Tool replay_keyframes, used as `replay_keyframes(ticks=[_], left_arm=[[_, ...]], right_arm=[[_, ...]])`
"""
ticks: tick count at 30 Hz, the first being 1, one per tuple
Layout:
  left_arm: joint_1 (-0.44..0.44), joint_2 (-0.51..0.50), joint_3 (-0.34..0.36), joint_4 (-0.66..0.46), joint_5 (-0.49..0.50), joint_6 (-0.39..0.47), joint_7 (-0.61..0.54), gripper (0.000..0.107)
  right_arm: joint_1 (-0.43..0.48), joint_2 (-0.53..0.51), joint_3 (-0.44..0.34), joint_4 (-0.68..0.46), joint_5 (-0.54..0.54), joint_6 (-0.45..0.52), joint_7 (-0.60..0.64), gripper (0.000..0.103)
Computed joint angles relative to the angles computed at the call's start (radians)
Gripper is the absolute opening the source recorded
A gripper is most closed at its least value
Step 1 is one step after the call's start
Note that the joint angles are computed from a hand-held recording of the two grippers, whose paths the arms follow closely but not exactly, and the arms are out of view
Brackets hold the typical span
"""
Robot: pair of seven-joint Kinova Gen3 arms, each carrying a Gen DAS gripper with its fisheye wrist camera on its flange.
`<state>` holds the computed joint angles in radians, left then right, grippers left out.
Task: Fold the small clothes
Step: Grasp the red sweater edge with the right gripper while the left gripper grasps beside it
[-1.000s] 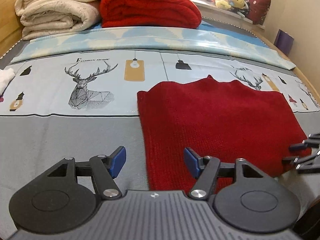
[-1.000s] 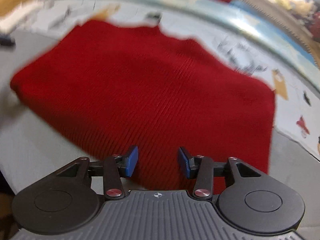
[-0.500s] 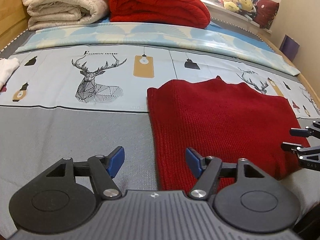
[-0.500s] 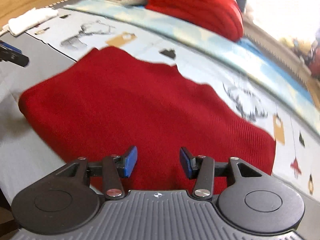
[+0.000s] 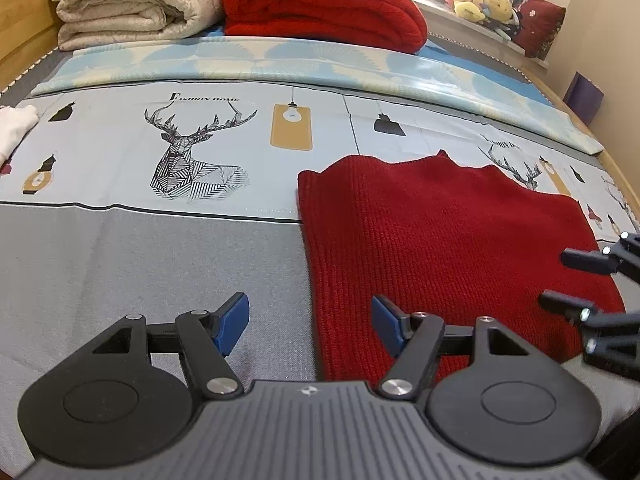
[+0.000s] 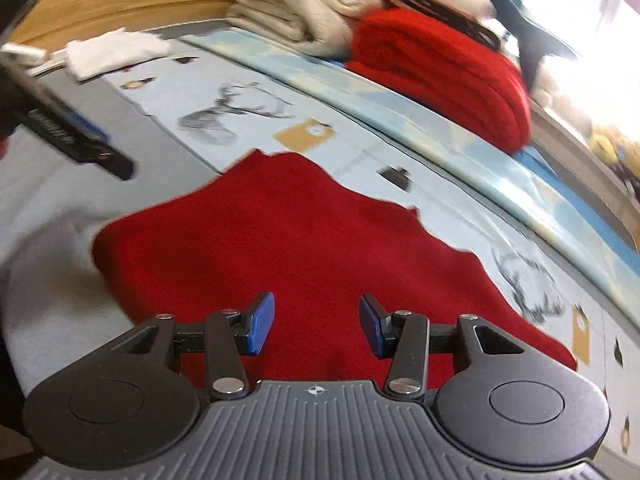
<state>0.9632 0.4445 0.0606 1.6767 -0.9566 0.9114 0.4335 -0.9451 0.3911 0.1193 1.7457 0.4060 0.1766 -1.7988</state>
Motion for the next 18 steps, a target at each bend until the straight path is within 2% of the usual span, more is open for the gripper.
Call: replay_keyframes(ticks=[9,16,18], left_arm=[[-0.010,0.002,0.001,-0.002,0.014,-0.007,-0.004,0.073],[-0.020,0.000,-0.004,0.005,0.030,-0.027,-0.015,0.073],[-0.026,-0.002,-0.007,0.011,0.037,-0.037,-0.013,0.073]], right_arm=[[0.042,0.043,-0.167,-0.050,-0.043,-0.002,0.164,0.050],[0.043,0.115,-0.238,-0.123,-0.077,0.061,0.316,0.052],[0.043,0.131,-0.254,-0.137,-0.086,0.073,0.357,0.056]])
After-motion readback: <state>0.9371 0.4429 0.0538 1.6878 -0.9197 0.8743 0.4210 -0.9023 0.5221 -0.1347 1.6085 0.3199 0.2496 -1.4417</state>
